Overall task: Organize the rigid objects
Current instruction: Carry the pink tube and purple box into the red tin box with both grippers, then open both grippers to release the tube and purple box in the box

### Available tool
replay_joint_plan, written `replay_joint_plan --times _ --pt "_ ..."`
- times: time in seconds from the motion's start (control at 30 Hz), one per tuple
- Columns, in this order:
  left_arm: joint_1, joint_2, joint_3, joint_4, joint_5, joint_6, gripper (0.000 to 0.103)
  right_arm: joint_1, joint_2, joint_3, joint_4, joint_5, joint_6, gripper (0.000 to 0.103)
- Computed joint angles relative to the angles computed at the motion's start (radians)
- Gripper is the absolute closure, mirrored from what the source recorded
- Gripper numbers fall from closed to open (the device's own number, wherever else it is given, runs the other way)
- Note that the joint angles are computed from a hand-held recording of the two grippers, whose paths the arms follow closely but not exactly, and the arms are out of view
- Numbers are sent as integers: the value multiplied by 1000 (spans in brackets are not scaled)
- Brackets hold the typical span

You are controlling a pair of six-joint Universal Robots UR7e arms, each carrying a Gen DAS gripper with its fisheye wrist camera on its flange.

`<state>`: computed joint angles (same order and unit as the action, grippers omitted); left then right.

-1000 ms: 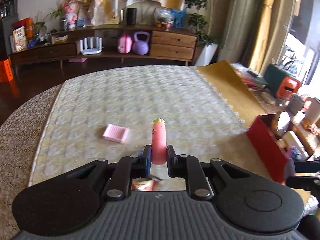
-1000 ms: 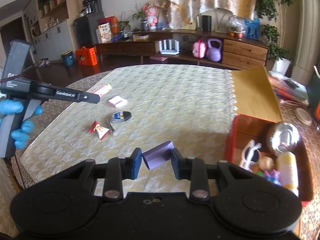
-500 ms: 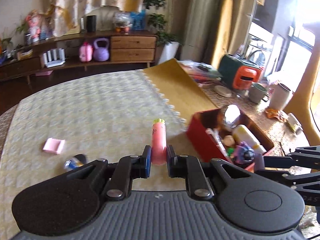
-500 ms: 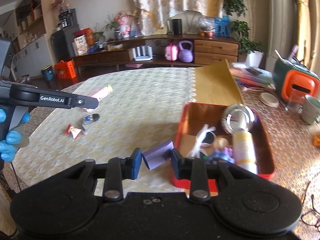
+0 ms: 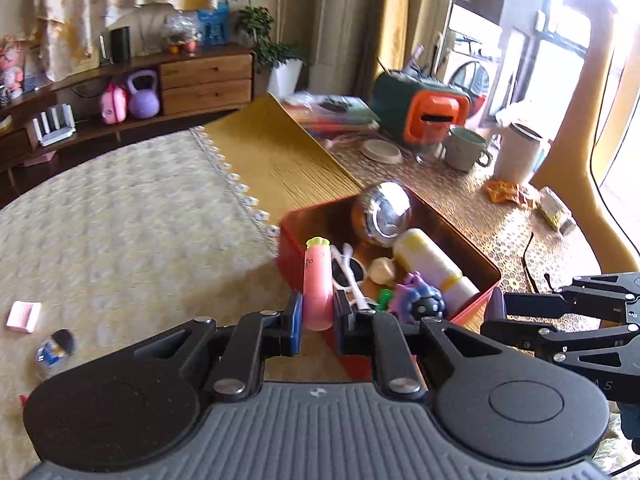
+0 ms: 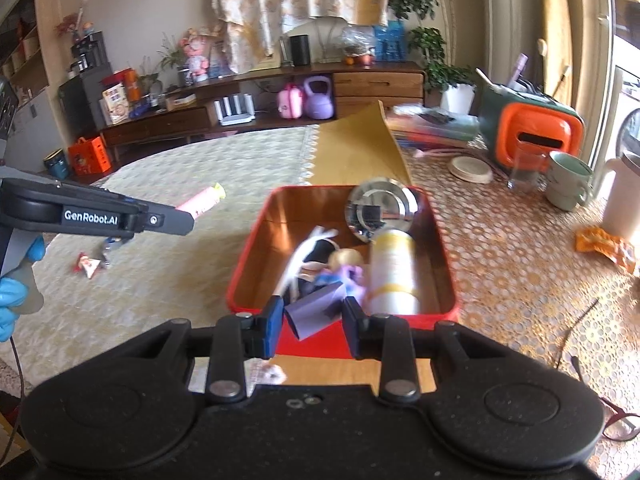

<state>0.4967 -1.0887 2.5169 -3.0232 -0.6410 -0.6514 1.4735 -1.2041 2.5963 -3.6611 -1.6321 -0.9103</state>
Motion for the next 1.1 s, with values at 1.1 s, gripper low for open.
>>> replay_joint_plan --times 1.1 --pt "219 345 -360 -35 -81 282 87 -15 148 -170 13 -42 -6 74"
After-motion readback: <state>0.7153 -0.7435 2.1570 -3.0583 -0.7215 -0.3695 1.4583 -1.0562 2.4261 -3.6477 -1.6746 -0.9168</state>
